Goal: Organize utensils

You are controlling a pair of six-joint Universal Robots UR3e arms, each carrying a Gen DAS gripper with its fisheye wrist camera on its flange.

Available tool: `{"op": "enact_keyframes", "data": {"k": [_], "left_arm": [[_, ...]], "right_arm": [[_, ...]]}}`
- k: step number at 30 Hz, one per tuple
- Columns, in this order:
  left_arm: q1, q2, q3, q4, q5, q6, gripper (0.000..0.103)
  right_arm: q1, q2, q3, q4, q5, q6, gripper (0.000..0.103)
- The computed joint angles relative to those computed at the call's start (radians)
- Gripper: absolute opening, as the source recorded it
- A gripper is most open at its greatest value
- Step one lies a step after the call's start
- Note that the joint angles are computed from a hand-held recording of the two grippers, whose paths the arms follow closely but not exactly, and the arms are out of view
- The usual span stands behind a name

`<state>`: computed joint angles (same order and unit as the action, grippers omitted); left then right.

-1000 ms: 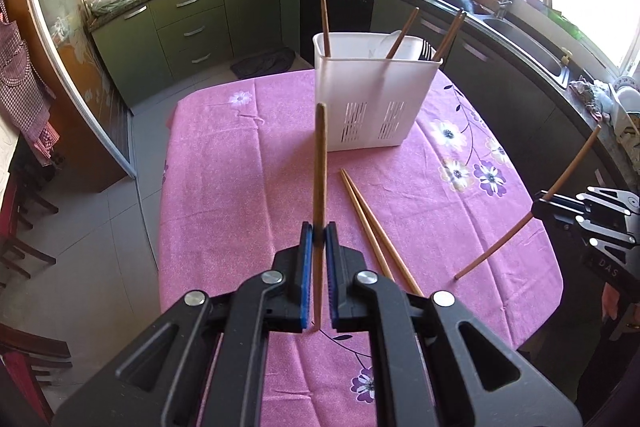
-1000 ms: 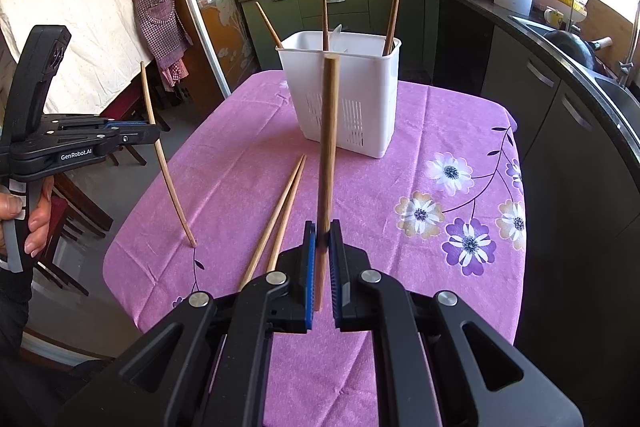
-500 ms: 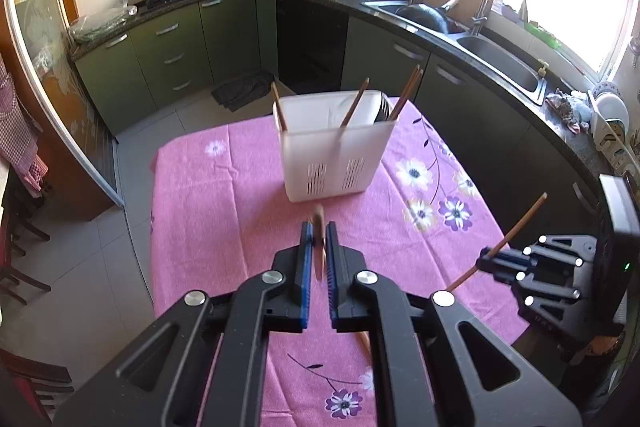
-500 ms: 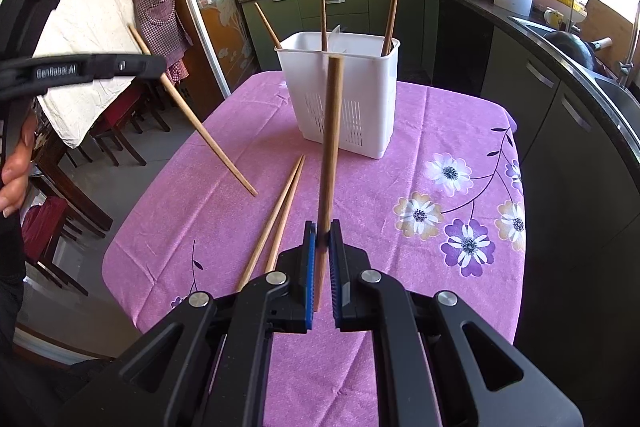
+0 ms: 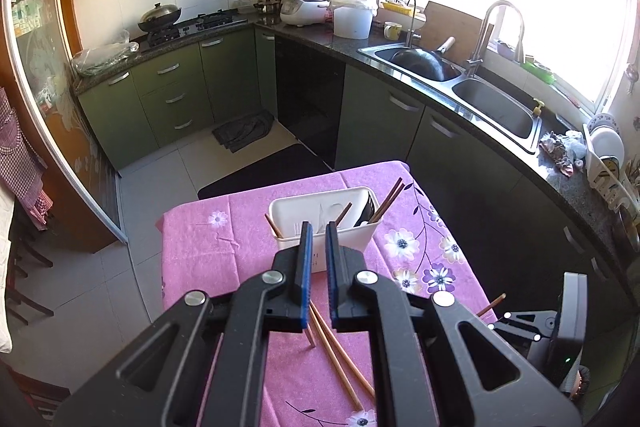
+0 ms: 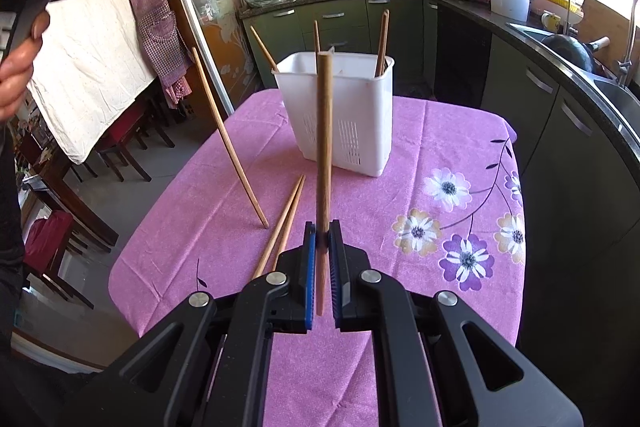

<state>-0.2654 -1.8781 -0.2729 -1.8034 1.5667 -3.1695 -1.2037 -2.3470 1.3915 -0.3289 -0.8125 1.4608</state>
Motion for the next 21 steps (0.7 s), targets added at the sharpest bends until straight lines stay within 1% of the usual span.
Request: {"op": "enact_keyframes", "data": {"k": [1,2,3,4,5,6,8,9,10,11,12,13,14,15,17,19,21], "left_arm": [[0.009,0.052,-0.098,0.046,0.001,0.002,0.007],[0.018,0.102,-0.187,0.084,0.0,0.009,0.007],[0.035,0.152,-0.271,0.111,-0.012,0.019,0.007],[0.055,0.206,-0.366,0.14,-0.027,0.028,0.007],[0.078,0.256,-0.447,0.159,-0.042,0.04,0.007],[0.104,0.307,-0.528,0.176,-0.059,0.058,0.007],[0.161,0.4,-0.677,0.198,-0.091,0.096,0.007],[0.196,0.444,-0.745,0.2,-0.111,0.116,0.007],[0.236,0.48,-0.802,0.19,-0.132,0.138,0.007],[0.275,0.509,-0.847,0.177,-0.152,0.163,0.007],[0.316,0.535,-0.89,0.163,-0.174,0.188,0.007],[0.359,0.558,-0.929,0.151,-0.198,0.21,0.007],[0.398,0.575,-0.964,0.143,-0.217,0.231,0.007],[0.432,0.582,-0.988,0.137,-0.23,0.248,0.007],[0.469,0.587,-1.04,0.164,-0.225,0.254,0.007],[0.484,0.563,-1.069,0.184,-0.218,0.25,0.007],[0.473,0.516,-1.079,0.208,-0.203,0.225,0.007]], "right_arm": [[0.005,0.032,-0.055,0.023,0.036,0.002,0.007],[0.0,0.076,-0.139,0.08,0.078,-0.014,0.007],[0.013,0.129,-0.227,0.12,0.122,-0.006,0.007],[0.044,0.177,-0.303,0.123,0.172,0.033,0.007],[0.098,0.202,-0.338,0.042,0.225,0.143,0.007],[0.167,0.213,-0.33,-0.122,0.275,0.31,0.007],[0.281,0.202,-0.214,-0.541,0.353,0.657,0.007],[0.33,0.215,-0.16,-0.75,0.368,0.803,0.007],[0.388,0.251,-0.128,-0.959,0.352,0.946,0.007],[0.467,0.313,-0.116,-1.169,0.303,1.102,0.007],[0.561,0.38,-0.107,-1.378,0.222,1.264,0.007],[0.652,0.445,-0.104,-1.544,0.131,1.382,0.007],[0.726,0.51,-0.127,-1.625,0.052,1.444,0.007],[0.791,0.576,-0.162,-1.669,-0.026,1.479,0.007],[0.905,0.692,-0.225,-1.702,-0.166,1.507,0.007],[0.969,0.764,-0.238,-1.719,-0.232,1.511,0.007],[1.007,0.806,-0.217,-1.757,-0.264,1.518,0.007]]}}
